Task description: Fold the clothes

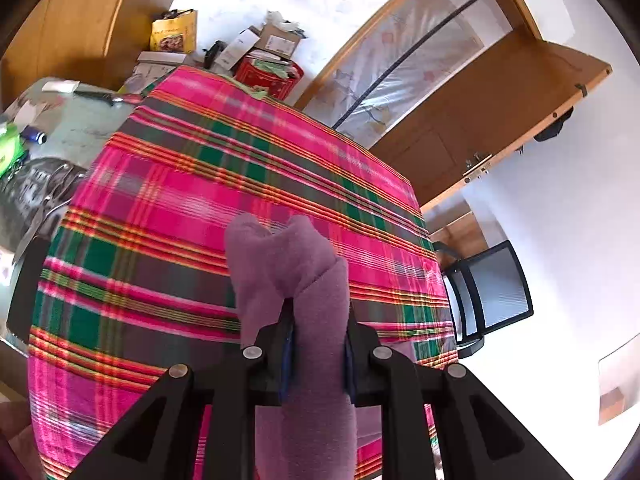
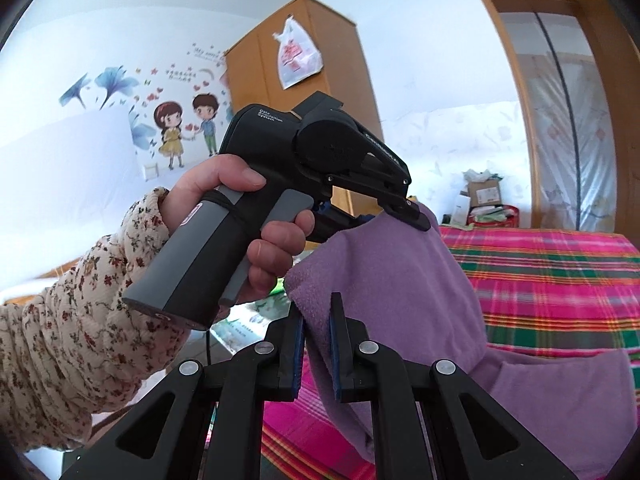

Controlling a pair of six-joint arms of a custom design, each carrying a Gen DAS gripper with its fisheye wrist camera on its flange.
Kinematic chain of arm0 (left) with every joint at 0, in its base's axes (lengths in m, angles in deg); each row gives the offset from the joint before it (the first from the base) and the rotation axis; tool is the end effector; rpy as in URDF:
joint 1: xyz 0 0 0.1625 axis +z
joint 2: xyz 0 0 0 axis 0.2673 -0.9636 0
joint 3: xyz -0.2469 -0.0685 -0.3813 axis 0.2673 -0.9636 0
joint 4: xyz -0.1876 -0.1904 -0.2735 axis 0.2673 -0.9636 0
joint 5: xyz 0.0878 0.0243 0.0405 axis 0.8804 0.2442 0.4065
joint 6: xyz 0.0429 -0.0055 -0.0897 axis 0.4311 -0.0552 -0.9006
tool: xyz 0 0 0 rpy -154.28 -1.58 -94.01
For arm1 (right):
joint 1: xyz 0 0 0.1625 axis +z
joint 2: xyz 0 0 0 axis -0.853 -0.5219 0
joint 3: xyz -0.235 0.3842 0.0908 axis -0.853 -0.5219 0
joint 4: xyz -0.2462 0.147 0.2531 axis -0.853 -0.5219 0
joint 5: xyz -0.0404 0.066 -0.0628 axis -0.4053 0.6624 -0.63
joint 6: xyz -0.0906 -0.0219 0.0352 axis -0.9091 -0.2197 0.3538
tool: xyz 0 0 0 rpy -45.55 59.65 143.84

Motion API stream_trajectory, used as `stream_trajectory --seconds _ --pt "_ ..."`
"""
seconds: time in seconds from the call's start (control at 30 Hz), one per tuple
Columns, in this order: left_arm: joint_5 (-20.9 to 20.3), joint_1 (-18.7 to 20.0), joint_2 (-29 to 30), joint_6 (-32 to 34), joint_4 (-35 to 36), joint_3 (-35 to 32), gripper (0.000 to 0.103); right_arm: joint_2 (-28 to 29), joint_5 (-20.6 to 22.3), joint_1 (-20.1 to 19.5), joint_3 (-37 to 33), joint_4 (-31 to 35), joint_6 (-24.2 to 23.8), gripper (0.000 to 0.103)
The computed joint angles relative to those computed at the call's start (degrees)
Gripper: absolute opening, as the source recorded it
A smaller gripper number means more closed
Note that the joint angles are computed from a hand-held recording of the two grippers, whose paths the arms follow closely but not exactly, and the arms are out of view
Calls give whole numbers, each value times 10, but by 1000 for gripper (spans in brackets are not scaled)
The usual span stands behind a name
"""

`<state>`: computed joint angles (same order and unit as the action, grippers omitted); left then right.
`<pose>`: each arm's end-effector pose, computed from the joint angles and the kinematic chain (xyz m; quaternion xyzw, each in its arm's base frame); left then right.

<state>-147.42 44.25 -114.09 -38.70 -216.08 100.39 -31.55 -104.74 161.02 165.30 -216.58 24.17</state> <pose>-0.1853 -0.6594 0.3020 0.0278 0.9560 -0.2813 0.0783 0.2552 -0.4381 0.1158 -0.4499 0.8063 -0.3838 0.0060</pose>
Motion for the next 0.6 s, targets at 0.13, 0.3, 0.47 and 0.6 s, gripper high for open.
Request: stream_trajectory --seconds 0.13,0.3,0.47,0.6 --pt "-2 -15 24 6 5 -16 21 -24 6 -19 16 -12 9 11" --pt "-7 -31 60 3 23 -45 21 -55 13 -48 33 -19 19 11" --pt "-16 -39 95 1 41 -73 21 -77 10 -71 44 -24 23 11" --pt "-19 -41 118 -4 61 -97 21 -91 10 -90 48 -23 33 11"
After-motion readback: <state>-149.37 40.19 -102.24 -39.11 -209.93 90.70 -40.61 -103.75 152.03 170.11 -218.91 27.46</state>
